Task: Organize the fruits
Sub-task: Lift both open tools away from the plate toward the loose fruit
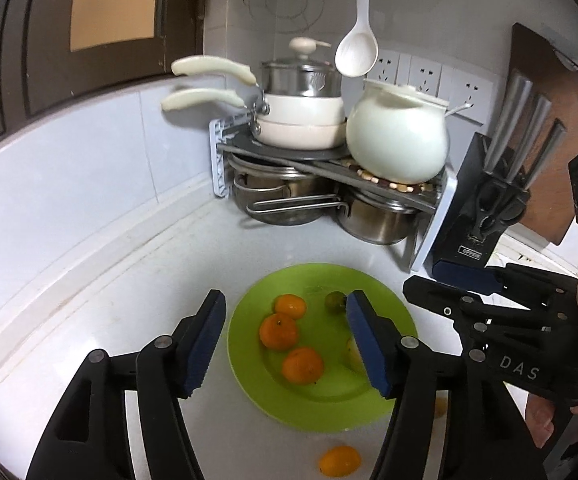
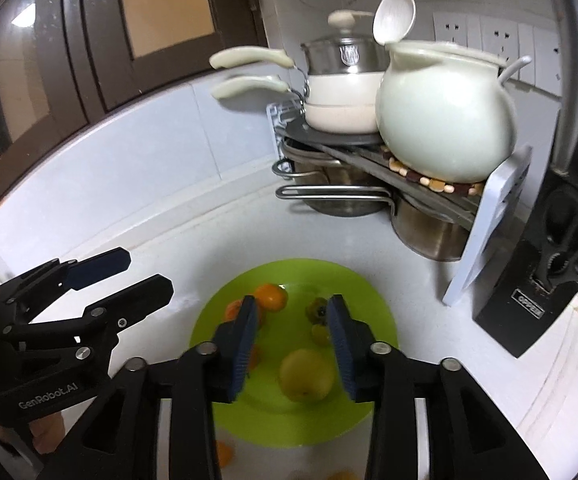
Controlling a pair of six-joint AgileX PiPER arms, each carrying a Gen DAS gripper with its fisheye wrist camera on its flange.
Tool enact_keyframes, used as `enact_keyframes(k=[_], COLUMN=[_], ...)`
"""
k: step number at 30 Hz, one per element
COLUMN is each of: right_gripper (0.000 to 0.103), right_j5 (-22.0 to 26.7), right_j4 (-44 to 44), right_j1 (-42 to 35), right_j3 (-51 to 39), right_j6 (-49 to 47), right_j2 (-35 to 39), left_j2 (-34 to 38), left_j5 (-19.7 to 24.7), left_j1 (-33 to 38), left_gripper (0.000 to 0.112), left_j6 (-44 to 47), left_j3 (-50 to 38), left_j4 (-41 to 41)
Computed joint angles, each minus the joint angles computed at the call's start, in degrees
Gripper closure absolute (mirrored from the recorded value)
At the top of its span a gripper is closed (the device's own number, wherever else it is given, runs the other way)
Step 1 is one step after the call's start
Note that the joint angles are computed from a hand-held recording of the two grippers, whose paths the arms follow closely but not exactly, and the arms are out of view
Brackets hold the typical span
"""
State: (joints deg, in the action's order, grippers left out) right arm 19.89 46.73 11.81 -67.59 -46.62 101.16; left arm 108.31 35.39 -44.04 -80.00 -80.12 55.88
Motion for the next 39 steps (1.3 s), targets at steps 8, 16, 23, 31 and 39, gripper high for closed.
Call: enact_keyframes(k=[8,16,23,31,39], right_gripper=[0.064,0.064,0.064,0.064,0.064], right_j5=[-1.59,-3.64,-4.87,-7.82,-10.51], right_j4=[2.94,6.51,8.35,3.84,1.04], right_j1=[0.45,1.68,2.76,4.59,5.26], right_j3=[7.06,14.34,19.95,26.01,30.27], right_j6=[-2.88,-6.27,-6.94,-0.1,4.04], right_j2=[-7.56,-14.38,-19.44,-23.94,-24.93], left_j2=[-4.49,-8.07,-10.2,-11.32,-10.63], left_j5=[4.76,7.51,8.72,10.1,7.06], left_j1=[-5.28,-9.86,-13.21,-16.36,-17.03], left_gripper=[0.046,0.046,0.044,0.044,0.044], left_j6=[-6.23,-11.14,-13.78,-18.1,-20.47], left_j3=[4.95,9.8,12.92,16.71,20.23], left_j4=[4.93,8.07,10.64,13.71,15.13])
